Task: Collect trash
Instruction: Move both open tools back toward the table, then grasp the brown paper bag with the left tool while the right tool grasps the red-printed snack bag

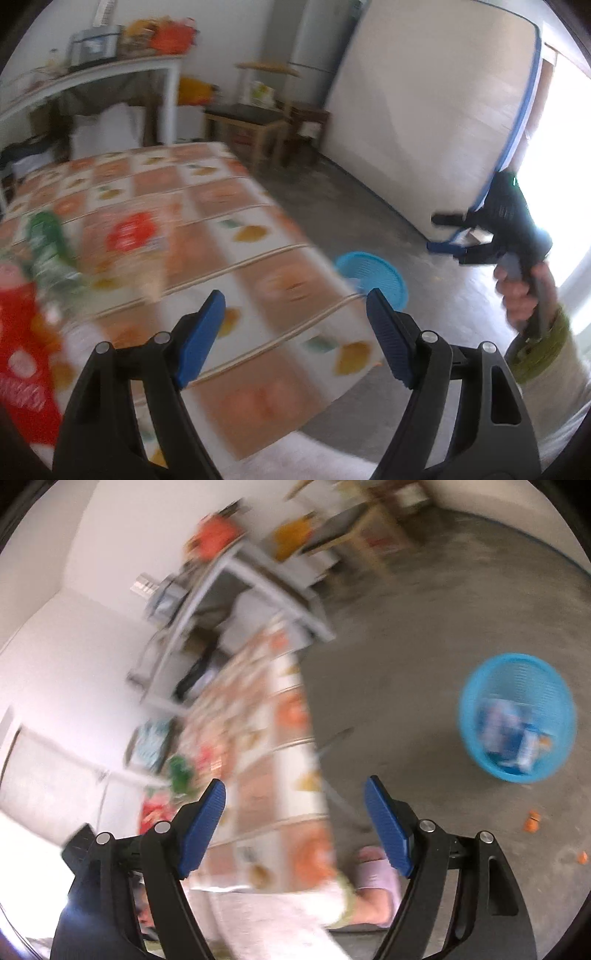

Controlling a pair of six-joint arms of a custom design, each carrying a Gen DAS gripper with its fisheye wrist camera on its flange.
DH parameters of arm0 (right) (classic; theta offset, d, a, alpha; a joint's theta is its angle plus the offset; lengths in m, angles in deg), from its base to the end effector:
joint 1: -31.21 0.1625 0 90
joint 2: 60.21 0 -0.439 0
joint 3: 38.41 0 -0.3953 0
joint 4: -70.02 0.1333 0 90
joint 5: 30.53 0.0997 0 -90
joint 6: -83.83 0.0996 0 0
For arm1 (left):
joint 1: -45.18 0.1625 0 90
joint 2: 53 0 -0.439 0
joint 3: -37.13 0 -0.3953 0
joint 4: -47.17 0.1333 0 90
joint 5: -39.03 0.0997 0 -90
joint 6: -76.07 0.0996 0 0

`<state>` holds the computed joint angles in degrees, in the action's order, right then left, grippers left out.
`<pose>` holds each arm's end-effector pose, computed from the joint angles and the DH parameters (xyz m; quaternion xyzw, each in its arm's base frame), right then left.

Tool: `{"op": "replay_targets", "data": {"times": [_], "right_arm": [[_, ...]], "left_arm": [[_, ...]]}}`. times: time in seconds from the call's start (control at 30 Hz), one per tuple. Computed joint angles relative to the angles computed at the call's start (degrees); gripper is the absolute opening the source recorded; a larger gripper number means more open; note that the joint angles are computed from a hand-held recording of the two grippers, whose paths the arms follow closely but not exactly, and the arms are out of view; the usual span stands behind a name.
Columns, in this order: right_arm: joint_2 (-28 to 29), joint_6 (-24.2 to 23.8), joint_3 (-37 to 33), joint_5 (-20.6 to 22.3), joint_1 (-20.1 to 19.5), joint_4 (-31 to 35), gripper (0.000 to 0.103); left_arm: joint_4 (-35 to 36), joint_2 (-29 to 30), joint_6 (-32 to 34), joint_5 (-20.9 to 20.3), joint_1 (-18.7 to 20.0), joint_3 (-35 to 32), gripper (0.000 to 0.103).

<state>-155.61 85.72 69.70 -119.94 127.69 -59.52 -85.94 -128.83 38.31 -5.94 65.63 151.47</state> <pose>0.1874 -0.4600 0.4687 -0.0401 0.9719 -0.2310 0.0219 -0.4177 -0.3732 0.2798 0.2380 0.8920 -0.3302 0.1969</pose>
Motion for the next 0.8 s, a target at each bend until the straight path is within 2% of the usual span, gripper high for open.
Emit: {"op": "replay_targets", "data": {"times": [0.07,0.2,0.33,0.43,0.6,0.7,0.77,0.8], "right_arm": [[4.41,0.5,-1.96,2.12,2.25,0.73,0.075],[14.79,2.62,-6.99,4.82,6.54,1.78,0.075],[23.46,4.81,-11.66,4.3,9.38,1.48,0.075],[29.42,7.19,-15.06,1.19,10.81,1.09,0.075],[35.71,9.16,-19.62,-4.05,12.08,2.6,0.065],[37.31,9.47,-20.52,-7.12,12.97,2.57,0.055],[37.7,9.55,-20.54,-7.74,13.12,2.55,0.042],[37.7,9.69,-20.35,-7.86,13.15,2.57,0.039]], "left_arm": [[2.99,-2.46,-3.28,3.69,-1.56,2.5,0.075],[7.43,-6.98,-8.29,8.11,-3.41,6.26,0.074],[9.19,-9.5,-10.77,11.03,-4.41,8.67,0.071],[8.34,-10.02,-10.1,12.84,-4.65,10.06,0.065],[5.11,-11.09,-7.65,12.28,-4.45,11.82,0.046],[3.29,-11.22,-6.03,11.69,-4.2,12.5,0.038],[1.58,-11.4,-4.94,10.88,-3.95,13.01,0.036],[0.86,-11.46,-4.47,10.52,-3.78,13.14,0.034]]}}
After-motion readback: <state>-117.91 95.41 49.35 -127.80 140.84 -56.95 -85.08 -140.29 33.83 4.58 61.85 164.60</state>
